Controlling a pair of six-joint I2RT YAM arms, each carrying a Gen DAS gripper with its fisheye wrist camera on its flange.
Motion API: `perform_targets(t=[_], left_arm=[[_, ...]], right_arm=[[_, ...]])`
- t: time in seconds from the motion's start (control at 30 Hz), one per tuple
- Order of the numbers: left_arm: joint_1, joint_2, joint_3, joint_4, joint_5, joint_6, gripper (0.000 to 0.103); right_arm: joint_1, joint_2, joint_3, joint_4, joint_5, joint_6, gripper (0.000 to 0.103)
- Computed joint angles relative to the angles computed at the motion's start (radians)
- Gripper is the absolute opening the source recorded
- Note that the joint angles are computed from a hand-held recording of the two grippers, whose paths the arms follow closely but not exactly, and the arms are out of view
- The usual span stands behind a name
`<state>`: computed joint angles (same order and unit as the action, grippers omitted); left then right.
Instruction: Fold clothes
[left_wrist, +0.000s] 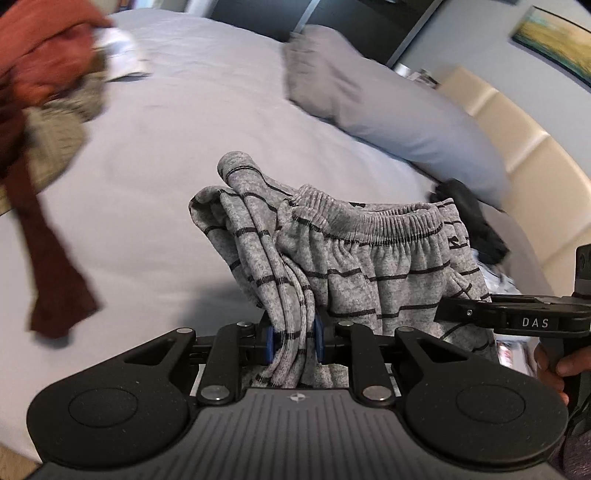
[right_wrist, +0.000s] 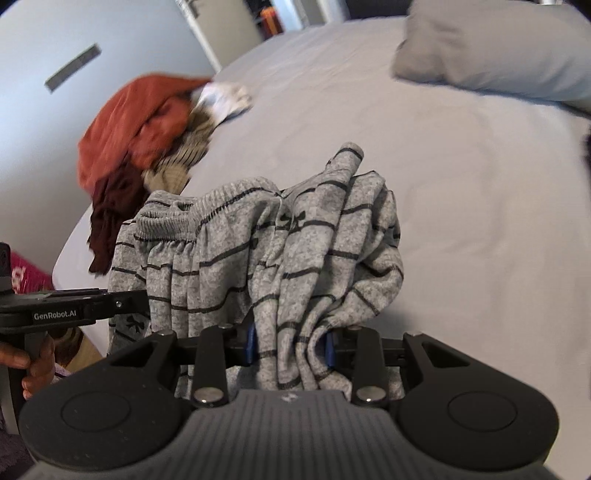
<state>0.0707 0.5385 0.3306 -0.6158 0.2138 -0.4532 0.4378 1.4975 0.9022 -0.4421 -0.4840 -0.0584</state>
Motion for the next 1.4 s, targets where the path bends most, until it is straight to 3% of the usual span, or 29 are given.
perform_targets(t=[0.13,0.27,0.53,0.8,1.07,1.27,1.4], left_arm=[[-0.298,0.233,0.070,0.201,-0.133,-0.152,0.017],[-0.476,0.497,0.195,0.377,-0.177,-0.235,0.016],[-0.608,0.947,0.580,0.531,-0.127,-0.226,0.016],[-0.641,1.387,1.055,0.485,-0.067,-0.175,0.016],[-0.633,1.803,1.561,0.325,0.000,-0.129,0.016],[-0.643,1.968,1.754,0.239,-0.017,-0.115,0.015],[-0.632,2.057,1.846,0.204,-0.030,-0.120,0.015]], right_arm=[[-0.216,-0.079,0.005,-0.104,-0.068,-0.122,0.036],[-0.463,-0.056,0.114,-0.259,-0.140,-0.279,0.036],[-0.804,0.227,0.618,-0.597,-0.194,-0.510,0.036],[-0.938,0.552,1.050,-0.696,-0.179,-0.521,0.036],[-0.976,0.871,1.371,-0.703,-0.142,-0.441,0.036],[-0.974,1.115,1.657,-0.764,-0.127,-0.416,0.036],[-0.958,1.201,1.714,-0.697,-0.094,-0.368,0.036]])
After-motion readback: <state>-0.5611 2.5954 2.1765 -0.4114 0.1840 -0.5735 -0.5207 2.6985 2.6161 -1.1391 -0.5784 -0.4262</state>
